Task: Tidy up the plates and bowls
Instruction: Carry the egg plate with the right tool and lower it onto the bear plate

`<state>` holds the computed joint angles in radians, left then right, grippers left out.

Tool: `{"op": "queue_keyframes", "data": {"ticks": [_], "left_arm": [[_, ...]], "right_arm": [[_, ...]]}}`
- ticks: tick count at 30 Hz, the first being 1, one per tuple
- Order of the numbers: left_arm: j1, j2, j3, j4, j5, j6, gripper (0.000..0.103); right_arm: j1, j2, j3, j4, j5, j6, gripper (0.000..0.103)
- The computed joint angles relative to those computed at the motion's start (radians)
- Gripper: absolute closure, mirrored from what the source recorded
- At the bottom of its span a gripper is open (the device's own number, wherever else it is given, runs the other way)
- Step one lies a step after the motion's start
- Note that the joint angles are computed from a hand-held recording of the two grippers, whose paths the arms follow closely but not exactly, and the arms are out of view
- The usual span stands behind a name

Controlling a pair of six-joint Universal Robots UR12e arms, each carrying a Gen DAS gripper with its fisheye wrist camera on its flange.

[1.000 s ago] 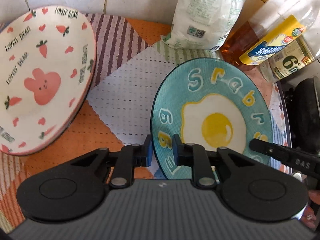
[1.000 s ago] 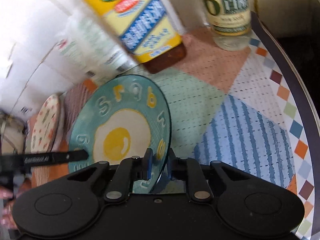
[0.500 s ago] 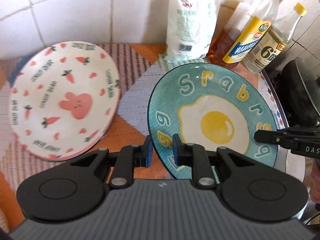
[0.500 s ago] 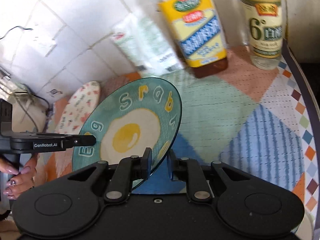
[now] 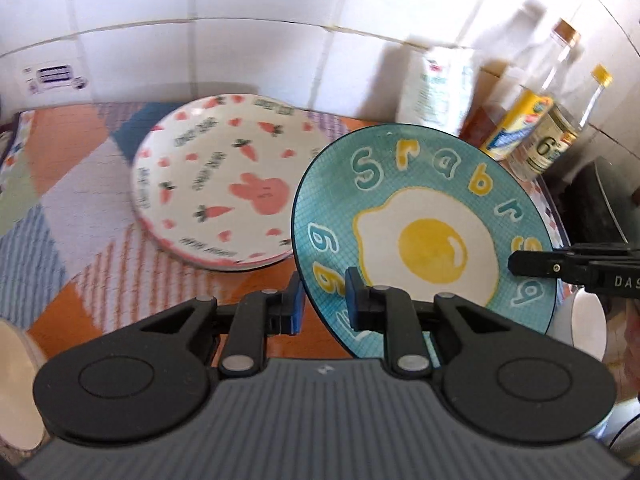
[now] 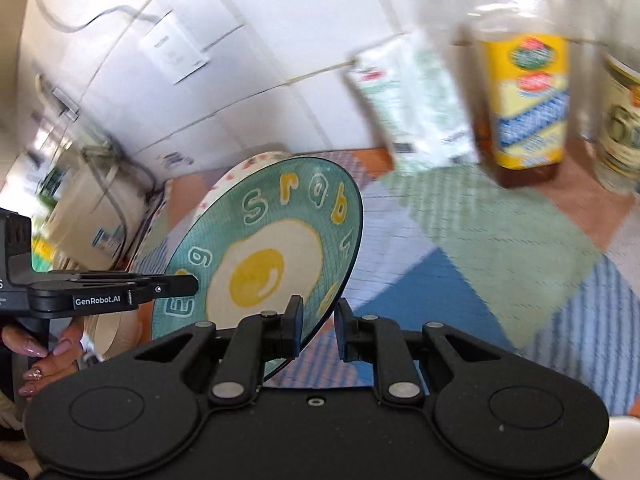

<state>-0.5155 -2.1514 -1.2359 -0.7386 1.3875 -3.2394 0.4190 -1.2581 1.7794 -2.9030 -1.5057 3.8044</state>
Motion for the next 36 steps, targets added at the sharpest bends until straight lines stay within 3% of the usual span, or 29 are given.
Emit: {"op": "queue_keyframes", "data": {"ticks": [7, 15, 23, 26, 29, 36], "left_arm": [[0.025, 0.011, -0.02, -0.004, 0.095, -0.113, 0.084], [0.052, -0.026, 0.0, 0.046, 0.166, -0.16, 0.084], [0.061, -0.075, 0.086, -0.059, 0.161, -0.209, 0.083], [0.064, -0.095, 0.132, -0.138, 0.143, -0.255, 0.083], [0.06, -0.106, 0.149, -0.158, 0.155, -0.261, 0.083], [0.072, -0.118, 0.181, -0.236, 0.102, -0.296, 0.082]], "right_arm": [[-0.016, 0.086, -0.077, -0.026, 0.133, -0.058, 0.081], [-0.041, 0.187, -0.225, 0.072, 0.233, -0.151, 0.081], [-0.052, 0.24, -0.352, 0.284, 0.245, -0.239, 0.081], [-0.052, 0.248, -0.371, 0.311, 0.232, -0.25, 0.081], [-0.053, 0.258, -0.388, 0.33, 0.22, -0.254, 0.081], [-0.03, 0.275, -0.458, 0.443, 0.122, -0.312, 0.079]]}}
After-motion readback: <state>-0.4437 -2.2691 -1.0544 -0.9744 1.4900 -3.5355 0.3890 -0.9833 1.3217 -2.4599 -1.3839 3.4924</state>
